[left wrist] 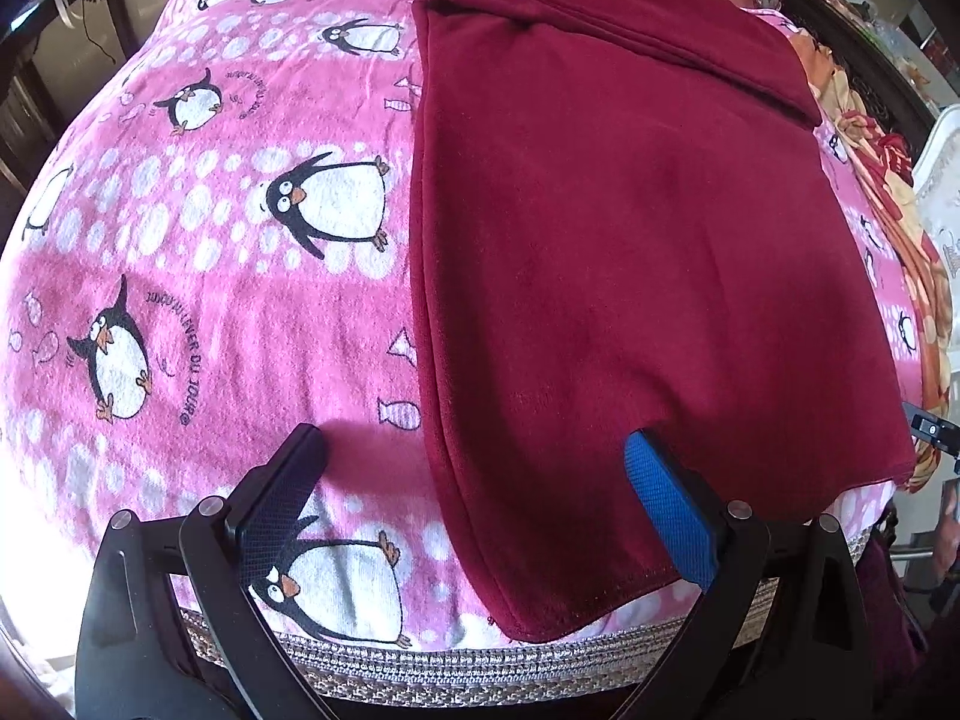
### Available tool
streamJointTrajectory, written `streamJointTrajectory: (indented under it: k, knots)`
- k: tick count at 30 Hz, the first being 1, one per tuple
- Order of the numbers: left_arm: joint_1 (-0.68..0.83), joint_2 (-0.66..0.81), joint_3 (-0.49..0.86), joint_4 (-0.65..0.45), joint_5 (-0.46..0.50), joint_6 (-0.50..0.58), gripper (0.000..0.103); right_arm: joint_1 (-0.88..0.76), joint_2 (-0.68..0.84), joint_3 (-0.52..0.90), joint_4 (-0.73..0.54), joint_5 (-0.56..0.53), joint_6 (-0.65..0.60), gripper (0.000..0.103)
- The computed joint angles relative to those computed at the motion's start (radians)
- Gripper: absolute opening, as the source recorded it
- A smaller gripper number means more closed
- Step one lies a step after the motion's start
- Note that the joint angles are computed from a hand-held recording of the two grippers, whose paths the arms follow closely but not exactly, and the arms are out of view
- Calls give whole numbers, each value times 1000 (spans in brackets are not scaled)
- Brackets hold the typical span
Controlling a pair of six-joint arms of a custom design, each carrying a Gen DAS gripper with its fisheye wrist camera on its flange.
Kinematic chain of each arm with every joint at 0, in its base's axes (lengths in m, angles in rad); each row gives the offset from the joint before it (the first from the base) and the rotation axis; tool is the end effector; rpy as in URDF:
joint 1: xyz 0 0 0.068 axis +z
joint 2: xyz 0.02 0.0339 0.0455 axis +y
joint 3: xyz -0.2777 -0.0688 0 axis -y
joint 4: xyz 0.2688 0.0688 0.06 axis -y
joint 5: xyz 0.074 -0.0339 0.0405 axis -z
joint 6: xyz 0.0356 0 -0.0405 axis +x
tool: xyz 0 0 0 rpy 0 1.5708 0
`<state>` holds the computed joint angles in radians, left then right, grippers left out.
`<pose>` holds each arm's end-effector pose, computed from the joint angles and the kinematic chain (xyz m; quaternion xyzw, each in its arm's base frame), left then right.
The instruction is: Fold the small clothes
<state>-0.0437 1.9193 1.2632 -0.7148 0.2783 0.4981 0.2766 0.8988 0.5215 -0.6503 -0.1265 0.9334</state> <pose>0.3851 -0.0266 0.1520 0.2770 0.9458 -0.1122 0.1274 0.1677 0.0523 0.1940 0.2940 0.9155 0.2024 0.1856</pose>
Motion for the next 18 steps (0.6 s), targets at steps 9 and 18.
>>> streamJointTrajectory:
  k: [9, 18]
  knots:
    - [-31, -4, -7, 7, -8, -23, 90, 2, -55, -67, 119, -16, 24, 54]
    - [-30, 45, 85, -99, 89, 14, 8, 44, 6, -26, 170, 10, -63, 11]
